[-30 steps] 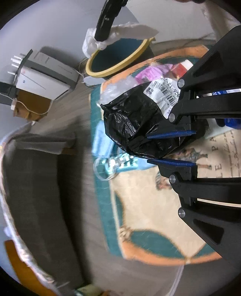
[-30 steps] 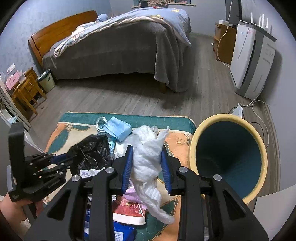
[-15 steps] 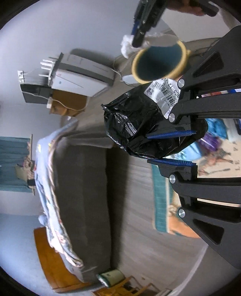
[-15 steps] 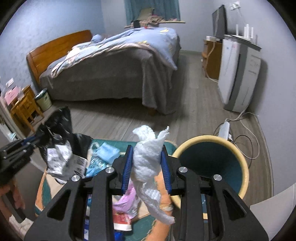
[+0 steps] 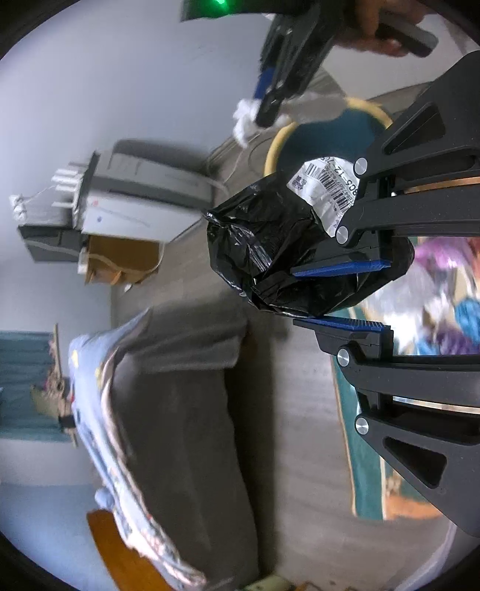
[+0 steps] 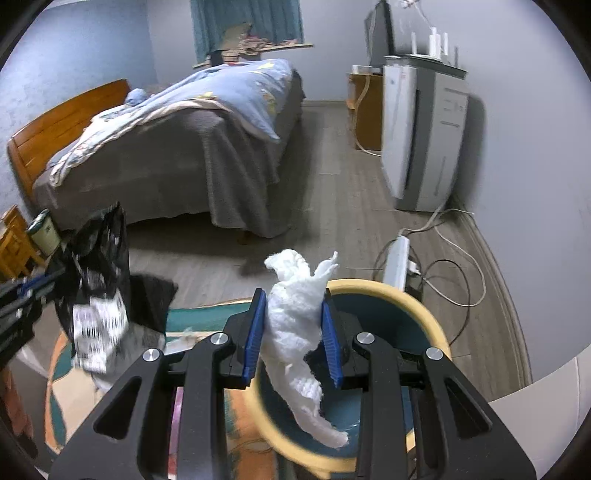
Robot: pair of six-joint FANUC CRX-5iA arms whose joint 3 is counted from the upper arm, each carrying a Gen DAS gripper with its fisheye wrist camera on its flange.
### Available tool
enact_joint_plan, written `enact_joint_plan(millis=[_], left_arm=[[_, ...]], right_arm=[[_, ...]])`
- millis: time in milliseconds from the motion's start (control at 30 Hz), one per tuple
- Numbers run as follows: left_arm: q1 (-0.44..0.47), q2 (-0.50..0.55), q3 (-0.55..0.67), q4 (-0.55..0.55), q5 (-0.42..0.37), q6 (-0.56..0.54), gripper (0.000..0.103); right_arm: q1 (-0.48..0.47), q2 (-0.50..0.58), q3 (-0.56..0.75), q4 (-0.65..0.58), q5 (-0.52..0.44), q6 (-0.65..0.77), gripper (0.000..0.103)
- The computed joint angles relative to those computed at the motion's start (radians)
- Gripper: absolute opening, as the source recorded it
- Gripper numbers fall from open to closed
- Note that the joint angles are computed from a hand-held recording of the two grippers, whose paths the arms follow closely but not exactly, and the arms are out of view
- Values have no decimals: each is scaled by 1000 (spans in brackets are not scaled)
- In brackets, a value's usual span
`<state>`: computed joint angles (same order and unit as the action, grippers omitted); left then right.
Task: Collect trash
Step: 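Carry the tissue into the bin and open the right gripper while the left gripper grasps the black bag, then lower the left gripper over the bin and release the black bag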
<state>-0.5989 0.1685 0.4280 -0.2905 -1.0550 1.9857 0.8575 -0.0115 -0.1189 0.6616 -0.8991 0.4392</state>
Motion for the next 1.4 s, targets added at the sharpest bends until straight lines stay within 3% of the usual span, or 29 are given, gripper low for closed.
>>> enact_joint_plan(millis=[267, 433, 567, 700, 767, 967, 1233, 1400], left_arm=[[-48, 110, 46, 70, 41, -93, 22], [-80, 171, 88, 58, 15, -132, 22], [-70, 206, 91, 119, 33, -154, 22], [-80, 243, 118, 121, 27, -160, 41], [-87, 250, 128, 108, 18, -167, 59], [-89, 216, 91, 87, 38, -169, 75], [-83, 170, 62, 42, 40, -135, 86], [-74, 121, 22, 17, 55, -130, 95]], right_arm=[[-71, 2, -23, -62, -27, -15, 29], [-91, -1, -32, -92, -38, -14, 29], [-101, -14, -53, -109, -32, 2, 29], [-114, -22, -68, -116, -22, -6, 32], [-115, -25, -73, -114, -27, -9, 38], [-116, -25, -72, -117, -34, -18, 62], [-101, -31, -71, -92, -40, -46, 98], [-73, 0, -27, -92, -80, -32, 98]])
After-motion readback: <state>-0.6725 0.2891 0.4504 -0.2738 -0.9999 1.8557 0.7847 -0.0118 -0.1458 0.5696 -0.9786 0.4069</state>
